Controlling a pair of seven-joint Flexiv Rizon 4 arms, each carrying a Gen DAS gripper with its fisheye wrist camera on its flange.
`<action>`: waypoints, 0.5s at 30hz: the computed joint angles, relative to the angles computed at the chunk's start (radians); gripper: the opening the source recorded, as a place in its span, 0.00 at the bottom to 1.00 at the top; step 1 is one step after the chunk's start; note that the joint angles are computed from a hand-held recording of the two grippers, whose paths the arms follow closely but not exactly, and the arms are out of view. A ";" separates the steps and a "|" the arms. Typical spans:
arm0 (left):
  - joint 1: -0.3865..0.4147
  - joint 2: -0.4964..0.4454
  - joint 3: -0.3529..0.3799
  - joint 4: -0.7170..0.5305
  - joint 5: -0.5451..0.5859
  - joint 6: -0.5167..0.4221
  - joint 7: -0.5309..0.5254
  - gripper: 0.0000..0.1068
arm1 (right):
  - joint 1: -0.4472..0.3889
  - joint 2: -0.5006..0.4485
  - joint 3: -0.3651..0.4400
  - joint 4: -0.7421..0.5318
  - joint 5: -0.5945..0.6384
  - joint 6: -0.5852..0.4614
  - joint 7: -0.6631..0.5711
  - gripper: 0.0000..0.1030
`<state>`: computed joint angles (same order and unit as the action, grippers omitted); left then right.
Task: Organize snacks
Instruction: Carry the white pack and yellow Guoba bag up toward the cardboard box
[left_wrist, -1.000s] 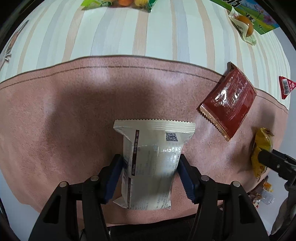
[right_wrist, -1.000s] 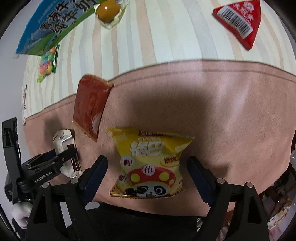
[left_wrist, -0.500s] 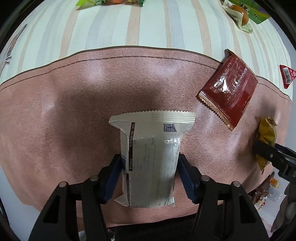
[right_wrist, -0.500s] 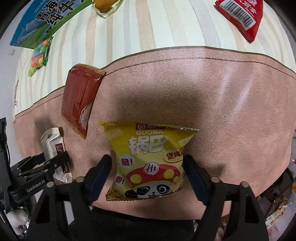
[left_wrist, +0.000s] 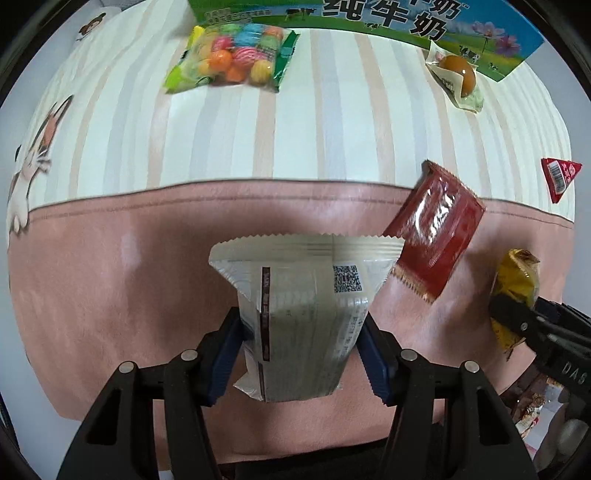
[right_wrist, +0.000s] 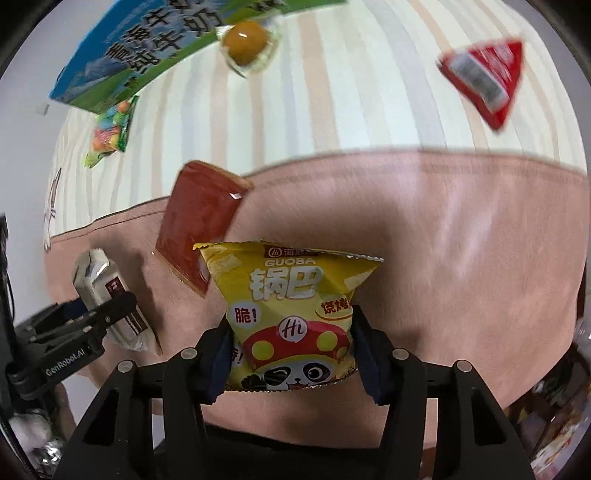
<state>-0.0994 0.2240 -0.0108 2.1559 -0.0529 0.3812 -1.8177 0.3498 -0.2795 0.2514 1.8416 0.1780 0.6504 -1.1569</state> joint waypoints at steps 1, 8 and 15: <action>0.001 -0.010 0.002 0.001 -0.010 0.003 0.004 0.55 | 0.001 -0.027 -0.003 -0.035 0.000 -0.031 -0.007 0.59; -0.001 -0.053 0.018 0.042 -0.090 -0.010 0.058 0.54 | 0.007 -0.072 -0.006 -0.087 -0.007 -0.085 0.018 0.74; 0.007 -0.021 0.008 0.005 -0.050 -0.049 0.025 0.53 | 0.007 -0.069 -0.008 -0.062 -0.037 -0.010 0.021 0.55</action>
<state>-0.0922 0.2031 -0.0031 2.1610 -0.1025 0.3321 -1.7931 0.3568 -0.3488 0.2433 1.7801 0.1408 0.6404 -1.1364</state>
